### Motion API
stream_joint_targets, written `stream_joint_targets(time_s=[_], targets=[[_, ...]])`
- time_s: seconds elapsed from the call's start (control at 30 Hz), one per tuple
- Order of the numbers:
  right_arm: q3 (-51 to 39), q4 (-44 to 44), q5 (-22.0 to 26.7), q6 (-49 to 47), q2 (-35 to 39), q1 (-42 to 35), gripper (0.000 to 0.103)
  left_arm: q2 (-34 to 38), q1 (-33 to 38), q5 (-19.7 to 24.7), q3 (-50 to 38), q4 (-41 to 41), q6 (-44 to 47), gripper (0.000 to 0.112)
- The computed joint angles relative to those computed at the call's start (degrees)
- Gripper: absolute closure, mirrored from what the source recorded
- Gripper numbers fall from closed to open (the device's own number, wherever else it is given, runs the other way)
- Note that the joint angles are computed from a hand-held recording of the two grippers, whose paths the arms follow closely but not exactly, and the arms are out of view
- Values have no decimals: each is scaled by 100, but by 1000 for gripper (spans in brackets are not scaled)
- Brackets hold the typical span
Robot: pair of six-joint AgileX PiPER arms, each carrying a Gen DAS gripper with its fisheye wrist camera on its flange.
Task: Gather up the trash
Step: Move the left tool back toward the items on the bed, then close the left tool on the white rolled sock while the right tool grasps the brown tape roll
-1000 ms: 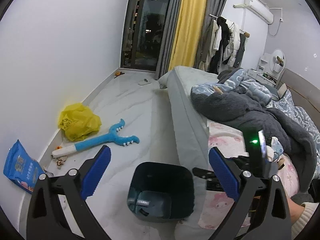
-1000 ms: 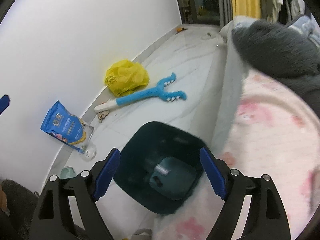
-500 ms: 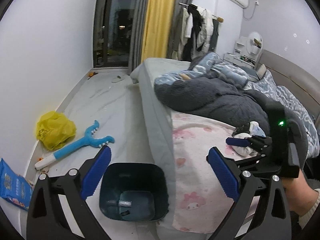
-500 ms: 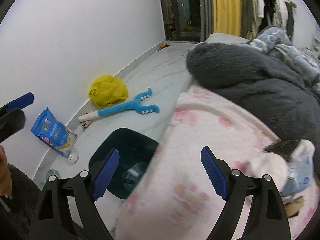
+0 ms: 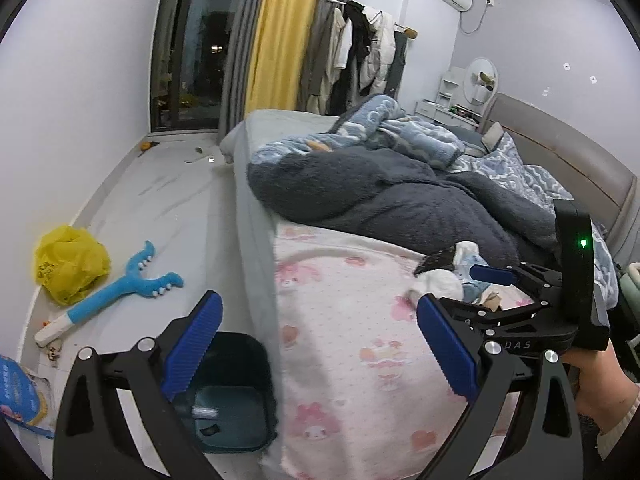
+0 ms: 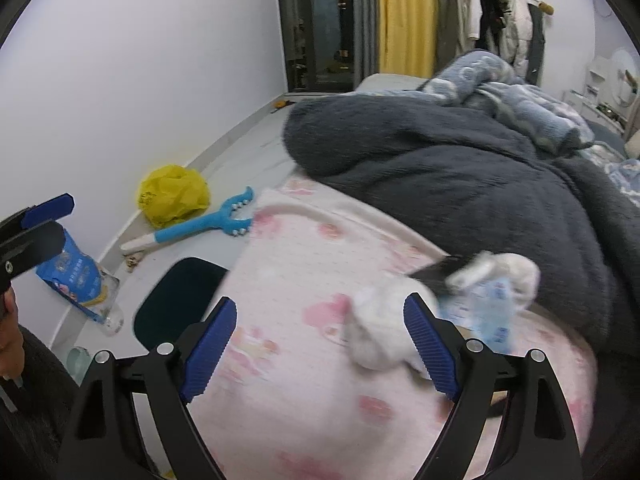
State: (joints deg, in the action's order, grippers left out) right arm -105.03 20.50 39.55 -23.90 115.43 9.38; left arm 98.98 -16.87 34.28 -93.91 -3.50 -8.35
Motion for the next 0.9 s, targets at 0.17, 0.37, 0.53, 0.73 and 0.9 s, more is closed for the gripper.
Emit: stream_joint_targets(time_s=[0.17, 0.37, 0.53, 0.73, 0.9], targets=[[173, -460, 82, -119, -133, -222, 16, 326, -205, 49, -371, 17, -45, 13], [166, -951, 368, -6, -67, -579, 16, 766, -451, 176, -900, 275, -303, 14], [-1, -1162, 636, 18, 117, -697, 16, 1079, -572, 242, -1241, 162, -146, 14], [-467, -1603, 1031, 149, 531, -635, 16, 1289, -653, 200, -1406, 36, -45, 14], [-735, -1858, 1245, 171, 755, -596, 17, 1504, -684, 217, -1594, 12, -86, 14]])
